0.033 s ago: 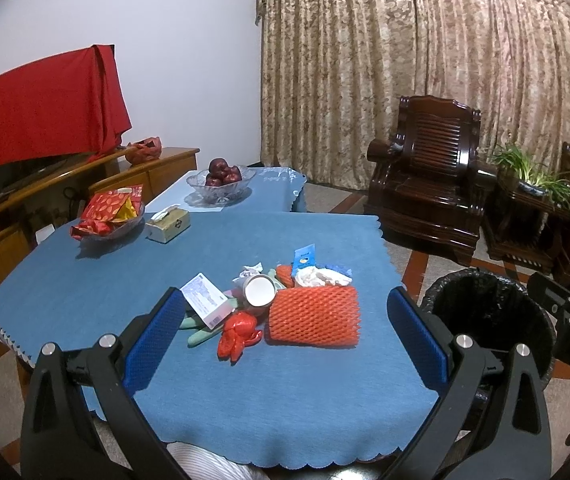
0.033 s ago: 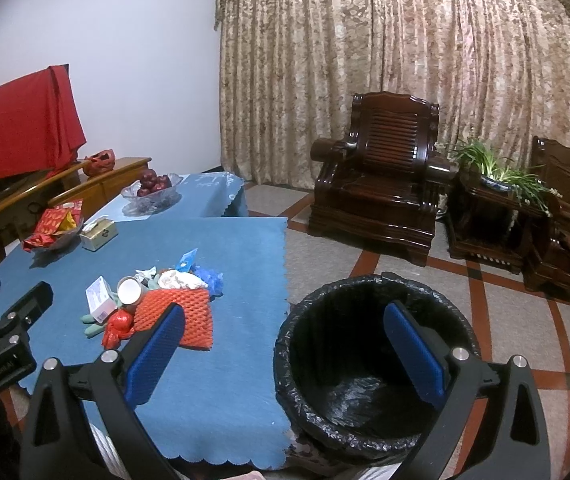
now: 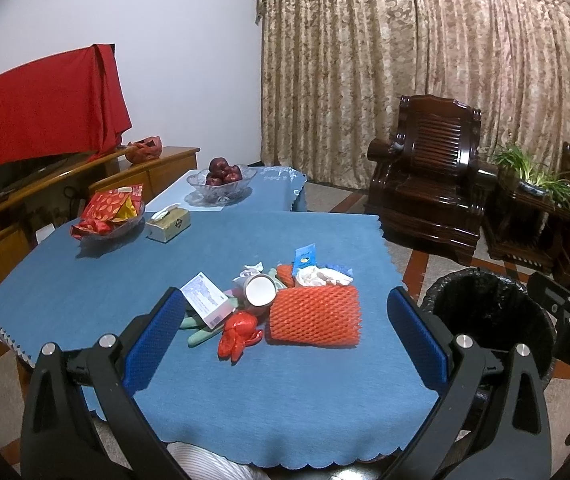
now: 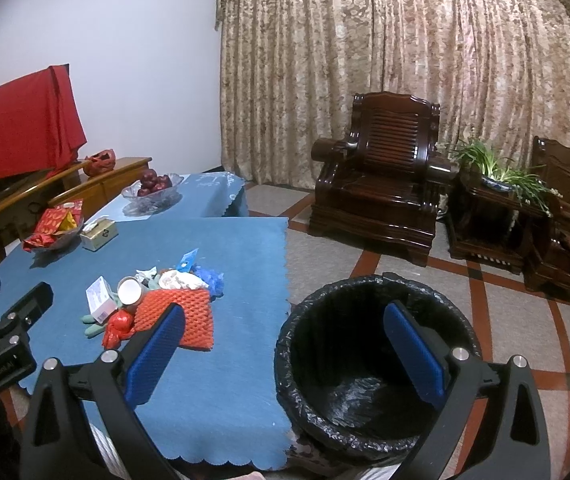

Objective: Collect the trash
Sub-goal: 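Grasp the red plastic bag with the left gripper while the right grasps the orange foam net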

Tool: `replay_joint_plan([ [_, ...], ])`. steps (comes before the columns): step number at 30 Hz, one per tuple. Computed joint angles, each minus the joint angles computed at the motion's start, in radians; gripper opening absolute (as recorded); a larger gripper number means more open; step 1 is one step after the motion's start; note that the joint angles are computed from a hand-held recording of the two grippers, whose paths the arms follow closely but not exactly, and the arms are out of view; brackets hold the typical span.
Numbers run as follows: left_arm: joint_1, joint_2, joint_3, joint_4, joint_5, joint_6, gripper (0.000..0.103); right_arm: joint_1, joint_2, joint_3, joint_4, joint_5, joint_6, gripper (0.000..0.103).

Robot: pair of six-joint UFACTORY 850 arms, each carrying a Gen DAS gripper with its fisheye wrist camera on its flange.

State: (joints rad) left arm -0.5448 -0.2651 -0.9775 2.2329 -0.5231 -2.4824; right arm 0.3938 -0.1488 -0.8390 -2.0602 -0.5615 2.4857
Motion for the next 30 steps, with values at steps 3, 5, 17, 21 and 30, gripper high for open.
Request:
replay_joint_plan([
  [3,0.007,-0.004,-0.007,-0.005,0.005,0.007,0.098,-0.012,-0.006,-0.014,-0.018,0.022,0.008,0.097],
  [5,0.020,-0.012,-0.011,0.013,0.013,-0.008,0.098,-0.019,-0.014,-0.025,-0.045,0.030,0.020,0.097],
  [17,0.151,-0.164,-0.118,0.015,-0.012,-0.009,0.098,-0.031,-0.250,-0.235,-0.259,0.093,0.134,0.097],
  [21,0.194,-0.220,-0.151,0.077,-0.006,-0.076,0.098,-0.033,-0.341,-0.320,-0.320,0.148,0.180,0.095],
  [30,0.224,-0.324,-0.234,0.024,0.028,-0.012,0.098,-0.046,-0.544,-0.514,-0.322,0.291,0.135,0.086],
])
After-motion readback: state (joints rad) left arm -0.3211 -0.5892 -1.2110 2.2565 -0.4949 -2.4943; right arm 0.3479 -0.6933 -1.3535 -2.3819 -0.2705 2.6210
